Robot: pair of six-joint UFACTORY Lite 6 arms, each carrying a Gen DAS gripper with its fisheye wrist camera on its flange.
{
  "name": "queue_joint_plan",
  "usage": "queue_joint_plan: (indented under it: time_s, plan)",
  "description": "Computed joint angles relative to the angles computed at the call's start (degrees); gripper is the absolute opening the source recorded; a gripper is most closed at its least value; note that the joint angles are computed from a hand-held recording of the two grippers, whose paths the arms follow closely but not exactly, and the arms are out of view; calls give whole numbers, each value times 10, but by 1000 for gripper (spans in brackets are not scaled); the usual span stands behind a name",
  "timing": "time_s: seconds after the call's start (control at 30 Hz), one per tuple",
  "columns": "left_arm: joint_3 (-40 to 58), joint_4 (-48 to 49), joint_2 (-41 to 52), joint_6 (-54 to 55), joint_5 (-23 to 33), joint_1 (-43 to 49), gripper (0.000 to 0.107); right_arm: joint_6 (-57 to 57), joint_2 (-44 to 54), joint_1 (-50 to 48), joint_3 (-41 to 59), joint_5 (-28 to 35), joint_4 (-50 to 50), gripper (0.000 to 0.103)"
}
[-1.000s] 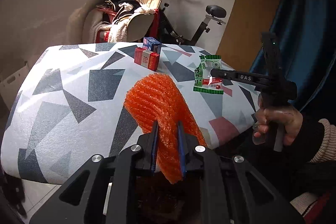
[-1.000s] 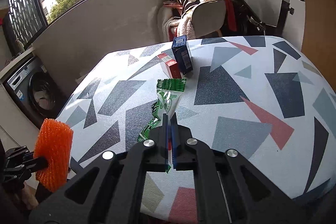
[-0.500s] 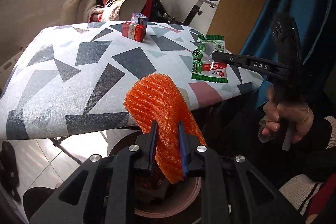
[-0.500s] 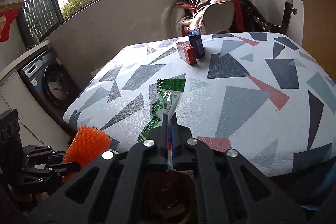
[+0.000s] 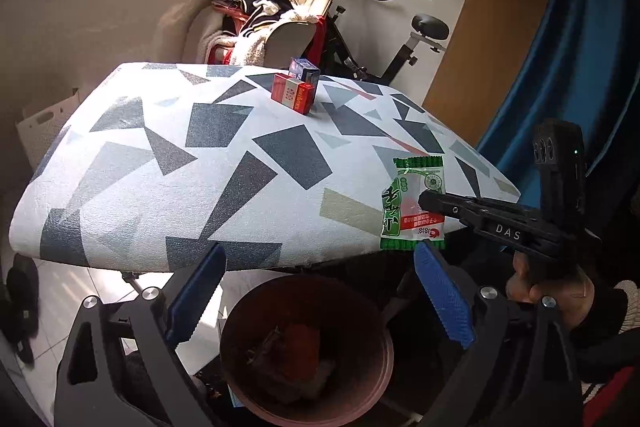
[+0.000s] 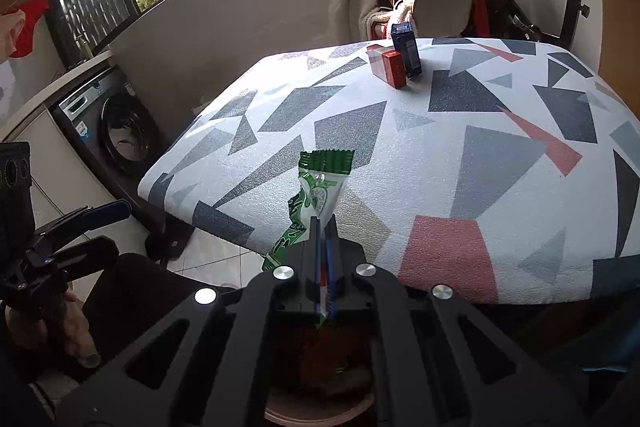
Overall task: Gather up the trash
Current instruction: 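Carry wrapper and net over the brown bin and open both grippers, then move both tools back over the table toward the two boxes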
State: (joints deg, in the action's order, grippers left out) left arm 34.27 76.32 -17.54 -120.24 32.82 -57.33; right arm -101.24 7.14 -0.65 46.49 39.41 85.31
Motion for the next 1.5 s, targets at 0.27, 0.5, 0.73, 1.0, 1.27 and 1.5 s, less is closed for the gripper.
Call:
queue_joint_plan:
  time_s: [0.27, 0.5, 0.73, 1.0, 1.27, 1.5]
  plan:
    - [-20, -60, -65, 50, 67, 16, 97, 5, -2, 62, -36, -37, -50, 7]
    - [-48, -89, -115, 60, 94, 31, 97, 30, 11, 134, -51, -103, -98, 7]
    - [-61, -101, -124, 63, 93, 42, 97, 90, 41, 175, -38, -148, -161, 7]
    - [-60, -106, -115, 60, 91, 43, 97, 132, 60, 194, -27, -167, -200, 8]
    - [-63, -111, -113, 54, 90, 46, 97, 155, 72, 199, -19, -180, -216, 19]
    - [-69, -113, -115, 48, 86, 48, 97, 137, 55, 206, -34, -225, -177, 94]
